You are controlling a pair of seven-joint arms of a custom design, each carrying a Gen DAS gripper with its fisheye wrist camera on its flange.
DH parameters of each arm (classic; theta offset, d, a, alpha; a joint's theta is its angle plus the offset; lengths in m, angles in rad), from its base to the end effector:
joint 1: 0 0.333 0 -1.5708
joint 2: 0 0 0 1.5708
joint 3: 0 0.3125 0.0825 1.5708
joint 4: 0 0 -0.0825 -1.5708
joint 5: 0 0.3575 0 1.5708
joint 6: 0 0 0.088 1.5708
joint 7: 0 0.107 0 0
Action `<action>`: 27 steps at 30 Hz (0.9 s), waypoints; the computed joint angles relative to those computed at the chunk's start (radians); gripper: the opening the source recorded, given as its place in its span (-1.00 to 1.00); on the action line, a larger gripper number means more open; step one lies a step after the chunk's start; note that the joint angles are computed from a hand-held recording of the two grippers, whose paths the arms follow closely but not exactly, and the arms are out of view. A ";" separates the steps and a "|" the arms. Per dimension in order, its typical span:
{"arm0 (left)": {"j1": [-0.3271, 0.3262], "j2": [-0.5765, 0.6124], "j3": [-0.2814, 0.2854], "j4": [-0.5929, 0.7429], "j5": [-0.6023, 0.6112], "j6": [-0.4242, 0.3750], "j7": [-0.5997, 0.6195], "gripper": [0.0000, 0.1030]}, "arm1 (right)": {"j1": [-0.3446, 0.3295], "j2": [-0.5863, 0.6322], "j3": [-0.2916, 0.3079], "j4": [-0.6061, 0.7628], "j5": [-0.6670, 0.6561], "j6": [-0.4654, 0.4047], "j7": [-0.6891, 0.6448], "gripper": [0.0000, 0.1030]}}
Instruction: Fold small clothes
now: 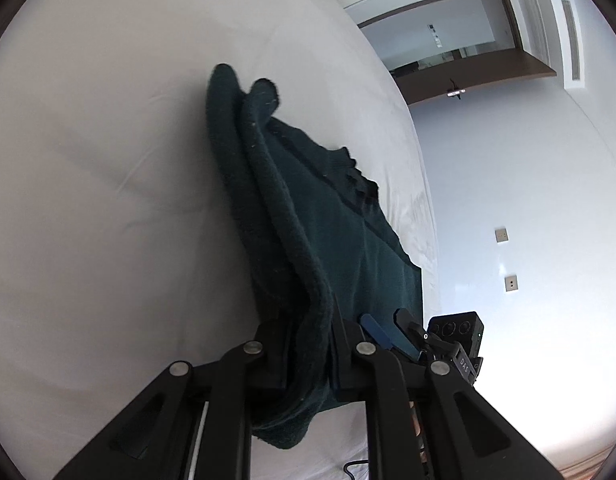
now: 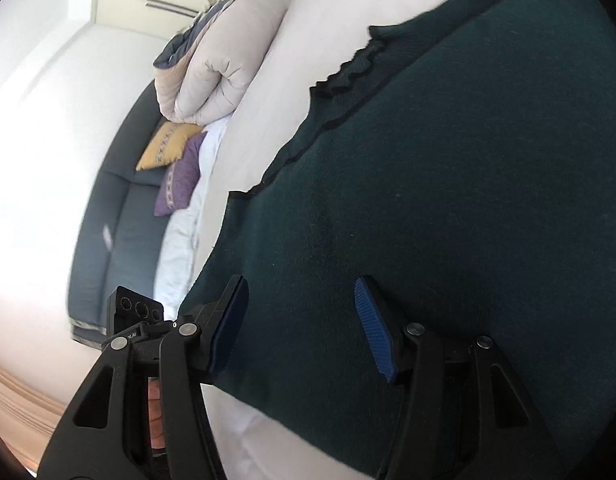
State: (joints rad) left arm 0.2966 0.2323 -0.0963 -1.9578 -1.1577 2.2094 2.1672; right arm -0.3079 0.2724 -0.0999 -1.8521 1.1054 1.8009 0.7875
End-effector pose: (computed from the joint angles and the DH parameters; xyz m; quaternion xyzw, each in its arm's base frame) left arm 0.5866 0.0907 0.3901 0.7295 -0.5135 0.4204 0.1654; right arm 0.5679 -0.1591 0.4027 -0.5873 0.6423 0.2217 0.4398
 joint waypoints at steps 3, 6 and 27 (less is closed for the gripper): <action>-0.052 -0.021 -0.027 0.024 0.053 0.046 -0.020 -0.73 | -0.040 0.035 -0.010 0.054 0.025 -0.068 0.028 0.20; -0.116 -0.021 -0.057 0.060 0.118 0.090 -0.046 -0.73 | -0.103 0.085 -0.015 0.119 0.087 -0.141 0.059 0.38; -0.254 -0.004 -0.204 0.018 0.127 0.199 0.112 0.15 | -0.340 0.518 0.194 0.695 0.138 -0.266 0.435 0.53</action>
State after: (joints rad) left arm 0.0425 0.2281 -0.3001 -1.9393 -1.0304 2.4087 2.2793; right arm -0.6474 0.7901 0.0937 -1.1572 1.2437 1.5354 1.2226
